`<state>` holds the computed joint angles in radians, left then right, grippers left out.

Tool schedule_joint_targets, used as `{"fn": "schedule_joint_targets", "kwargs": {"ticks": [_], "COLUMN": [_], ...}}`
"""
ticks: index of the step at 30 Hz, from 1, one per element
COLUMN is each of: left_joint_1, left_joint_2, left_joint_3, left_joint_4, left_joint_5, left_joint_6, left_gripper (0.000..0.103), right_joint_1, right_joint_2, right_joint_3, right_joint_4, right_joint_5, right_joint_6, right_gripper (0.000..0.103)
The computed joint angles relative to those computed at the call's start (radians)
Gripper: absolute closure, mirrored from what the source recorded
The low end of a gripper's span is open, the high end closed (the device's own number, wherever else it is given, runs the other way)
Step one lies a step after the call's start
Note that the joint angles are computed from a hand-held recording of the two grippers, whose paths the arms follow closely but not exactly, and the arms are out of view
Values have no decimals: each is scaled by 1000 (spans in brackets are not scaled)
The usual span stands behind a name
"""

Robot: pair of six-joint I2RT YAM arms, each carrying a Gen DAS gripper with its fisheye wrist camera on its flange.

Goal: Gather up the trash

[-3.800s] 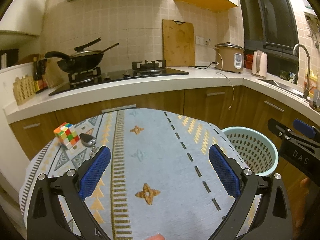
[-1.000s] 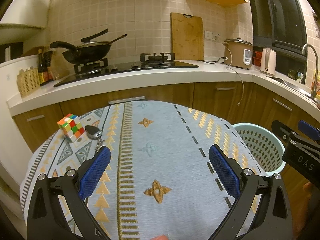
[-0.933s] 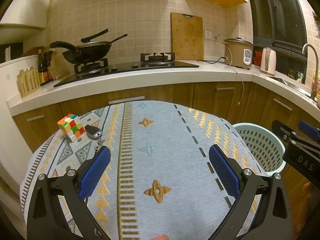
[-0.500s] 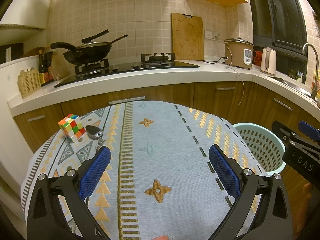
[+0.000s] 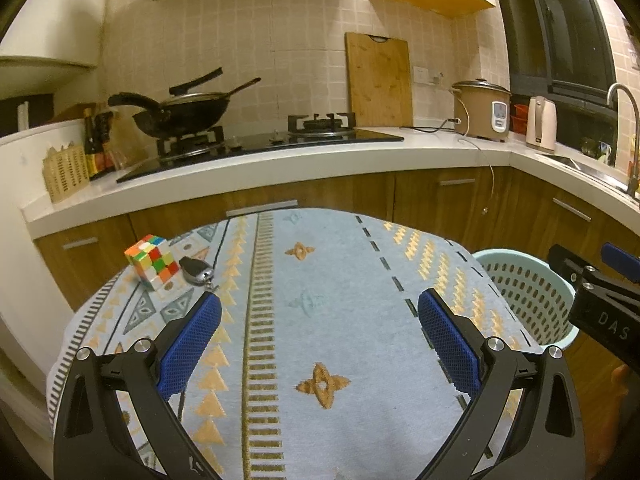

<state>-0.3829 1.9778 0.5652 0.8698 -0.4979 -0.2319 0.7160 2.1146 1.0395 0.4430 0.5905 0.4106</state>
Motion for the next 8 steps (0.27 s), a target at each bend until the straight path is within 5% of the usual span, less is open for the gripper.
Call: {"fn": "schedule_joint_targets", "kwargs": {"ticks": [8], "left_joint_1": [1], "left_joint_2": [-5], "left_joint_3": [13], "left_joint_4": [-39], "left_joint_5": [16], "left_joint_6": [-4], "left_gripper": [7], "right_joint_1": [-2], "right_joint_2": [0], "right_joint_3": [-3], "right_joint_4": [-1], "right_joint_5": [-2], "right_joint_6": [4], "right_gripper": [23]}}
